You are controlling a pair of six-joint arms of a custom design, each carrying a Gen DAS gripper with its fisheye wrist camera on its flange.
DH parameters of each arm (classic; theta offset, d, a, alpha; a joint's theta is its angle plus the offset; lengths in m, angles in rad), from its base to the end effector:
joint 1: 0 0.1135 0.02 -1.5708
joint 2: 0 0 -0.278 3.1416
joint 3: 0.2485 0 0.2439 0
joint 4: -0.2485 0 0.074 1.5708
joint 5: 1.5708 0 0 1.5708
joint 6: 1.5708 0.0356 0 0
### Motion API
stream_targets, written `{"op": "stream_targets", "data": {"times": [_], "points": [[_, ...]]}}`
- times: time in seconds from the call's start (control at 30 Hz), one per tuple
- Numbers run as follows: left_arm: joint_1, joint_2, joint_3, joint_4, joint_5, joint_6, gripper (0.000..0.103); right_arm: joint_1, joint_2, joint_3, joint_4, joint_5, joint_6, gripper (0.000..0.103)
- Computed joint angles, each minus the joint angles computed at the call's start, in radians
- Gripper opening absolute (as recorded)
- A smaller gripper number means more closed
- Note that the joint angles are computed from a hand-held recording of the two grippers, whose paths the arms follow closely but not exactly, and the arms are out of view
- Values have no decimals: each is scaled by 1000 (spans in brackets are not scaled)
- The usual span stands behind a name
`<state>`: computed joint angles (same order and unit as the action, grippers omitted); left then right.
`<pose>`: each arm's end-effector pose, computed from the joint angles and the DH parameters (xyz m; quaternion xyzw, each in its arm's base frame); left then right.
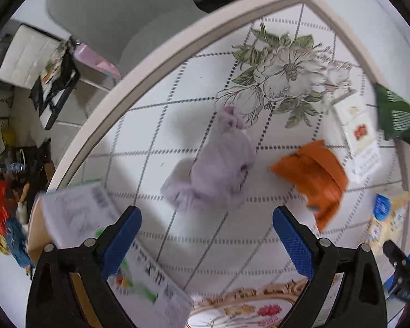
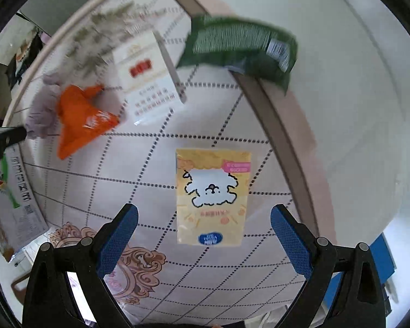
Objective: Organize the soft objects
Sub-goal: 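Grasp the lavender cloth with the left tool while the right tool grasps the yellow tissue pack, then carry the cloth and tissue pack into the box and release both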
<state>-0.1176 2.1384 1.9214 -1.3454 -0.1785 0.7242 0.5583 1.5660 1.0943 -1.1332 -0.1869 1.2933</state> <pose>0.4120 -0.0423 0.2466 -0.4066 -0.9092 -0.0863 0.0226 0.2109 0.1395 0.2286 -0.3592 -0.9284 -0.0425 0.0848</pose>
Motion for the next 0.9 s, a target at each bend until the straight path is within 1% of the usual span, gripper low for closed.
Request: {"op": "stream_targets", "data": {"times": [0.2, 0.3, 0.33, 0.37, 0.4, 0.43, 0.47, 0.5, 0.53, 0.57, 0.6, 0.73, 0.8, 0.9], "points": [[-47, 86, -28, 81, -103, 19, 99, -3, 29, -64, 93, -43, -3, 99], [-52, 118, -12, 77, -105, 14, 98, -11, 54, -75, 114, -55, -15, 99], [-50, 129, 4, 64, -95, 11, 95, -16, 59, -79, 120, -60, -17, 99], [-50, 135, 12, 59, -87, 9, 80, -19, 58, -93, 132, -68, -11, 99], [-50, 140, 14, 55, -84, 8, 69, -19, 58, -101, 140, -73, -6, 99], [-49, 152, 29, 38, -80, 5, 50, -19, 56, -113, 152, -80, 1, 99], [-42, 161, 48, 16, -61, 1, 43, -17, 54, -129, 170, -88, 12, 99], [-39, 165, 56, 4, -52, -3, 42, -16, 57, -141, 189, -96, 18, 95], [-35, 163, 54, 1, -46, -6, 39, -14, 57, -150, 198, -100, 26, 82], [-28, 161, 52, -1, -37, -5, 38, -10, 66, -151, 190, -102, 28, 75], [-20, 160, 55, -10, -27, -8, 37, -8, 69, -156, 191, -97, 30, 66], [26, 136, 71, -48, 23, -28, 36, 36, 27, -163, 195, -76, 87, 65], [52, 103, 69, -63, 55, -36, 36, 73, 4, -131, 157, -49, 113, 65], [114, 41, 76, -130, 143, -44, 36, 134, -22, -54, 111, -21, 151, 65]]}}
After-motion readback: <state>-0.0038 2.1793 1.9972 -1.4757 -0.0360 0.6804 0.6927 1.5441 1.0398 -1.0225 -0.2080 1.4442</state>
